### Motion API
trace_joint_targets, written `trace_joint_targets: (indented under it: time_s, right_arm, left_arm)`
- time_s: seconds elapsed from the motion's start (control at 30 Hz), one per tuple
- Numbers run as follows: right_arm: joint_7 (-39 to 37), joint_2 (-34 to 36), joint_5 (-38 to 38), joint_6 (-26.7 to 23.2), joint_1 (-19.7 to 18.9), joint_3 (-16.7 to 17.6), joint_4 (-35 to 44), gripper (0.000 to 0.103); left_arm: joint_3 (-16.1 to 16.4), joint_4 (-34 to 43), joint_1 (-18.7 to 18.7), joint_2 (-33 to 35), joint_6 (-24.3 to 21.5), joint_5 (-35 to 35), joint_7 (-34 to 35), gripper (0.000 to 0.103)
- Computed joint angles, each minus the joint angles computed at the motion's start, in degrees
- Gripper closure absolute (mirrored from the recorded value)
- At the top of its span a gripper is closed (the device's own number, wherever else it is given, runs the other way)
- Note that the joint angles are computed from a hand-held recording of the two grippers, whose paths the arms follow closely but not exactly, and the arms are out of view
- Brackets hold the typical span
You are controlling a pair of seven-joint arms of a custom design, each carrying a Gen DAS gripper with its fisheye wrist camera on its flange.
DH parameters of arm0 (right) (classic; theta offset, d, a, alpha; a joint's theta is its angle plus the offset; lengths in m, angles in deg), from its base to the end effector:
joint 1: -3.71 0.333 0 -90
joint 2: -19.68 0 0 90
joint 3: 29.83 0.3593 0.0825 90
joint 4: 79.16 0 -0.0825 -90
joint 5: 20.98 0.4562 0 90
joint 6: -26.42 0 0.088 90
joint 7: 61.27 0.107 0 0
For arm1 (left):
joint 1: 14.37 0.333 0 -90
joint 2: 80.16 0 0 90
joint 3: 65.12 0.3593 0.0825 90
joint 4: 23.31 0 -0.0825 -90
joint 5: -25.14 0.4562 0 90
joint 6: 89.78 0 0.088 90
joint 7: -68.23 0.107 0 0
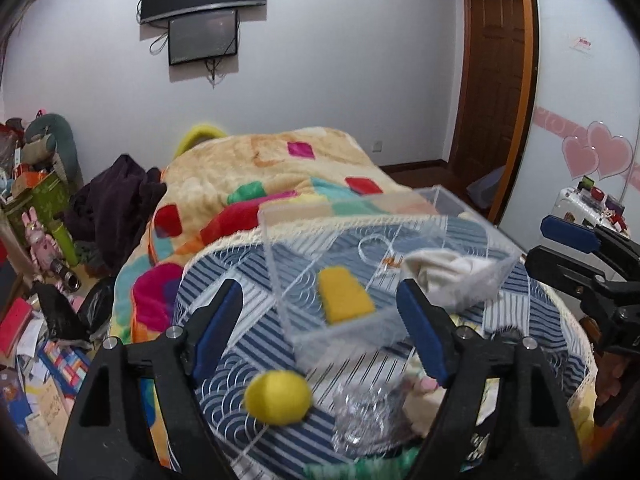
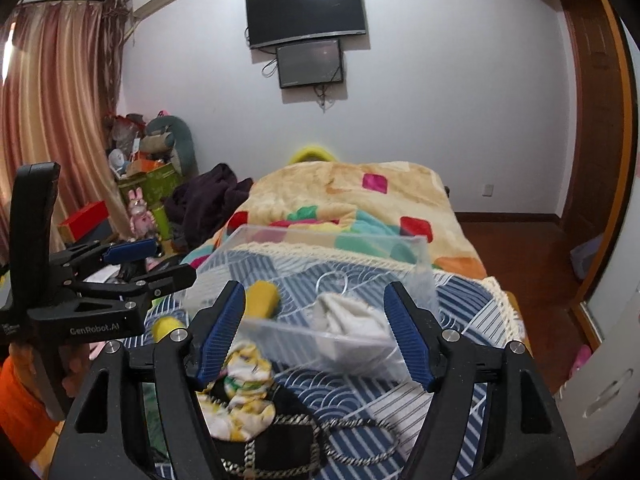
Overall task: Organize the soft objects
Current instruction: 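Grasp the yellow felt ball with the left tool while the right tool grasps the floral cloth, then lower the ball and floral cloth into the clear box and release both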
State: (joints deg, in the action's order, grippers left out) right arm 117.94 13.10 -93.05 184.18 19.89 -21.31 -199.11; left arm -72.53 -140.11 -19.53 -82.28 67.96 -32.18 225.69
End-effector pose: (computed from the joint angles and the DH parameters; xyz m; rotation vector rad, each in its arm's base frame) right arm 0.5449 0.2969 0.5518 -1.4715 1.6180 -0.8846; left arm 0.6394 -0.1083 0.5443 -1.1556 2.1818 -1.1463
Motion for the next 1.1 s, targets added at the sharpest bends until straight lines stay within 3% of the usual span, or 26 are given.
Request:
trace_joint_targets:
  time_s: [0.43,0.6,0.73,0.87,1.1]
  right_arm:
    - [-8.4,5.1,9.7,6.1,1.8,-1.7,0.1,0.035]
    - [-17.3,6.4,17.9,7.5,2.8,-2.1,-0.1,0.054]
    - [-22.8,7.3,23.5,8.4,3.5,-2.4,-0.3,0.076]
    - [-20.0,7.0,20.7,8.8,3.8,-2.8,-0.6,0.087]
    - [-10.5,5.0,10.9,7.9,3.2,-2.4,-1.0,0.090]
  left_arm:
    - [0.0,-3.3,1.5,2.5,2.8,9.4,-9.7,0.024]
    - [-0.2,-3.0,2.4,3.4,2.0,10.0,-11.2,0.024]
    - [-0.5,-3.2,2.7,3.6,0.9,10.6,-11.4,0.042]
    - [-0.6,-3.6,2.9,3.4,-1.1,11.5,-10.7,0.058]
    - [-0.2,-5.3,2.3,0.9,-0.2,7.2,-6.2,0.058]
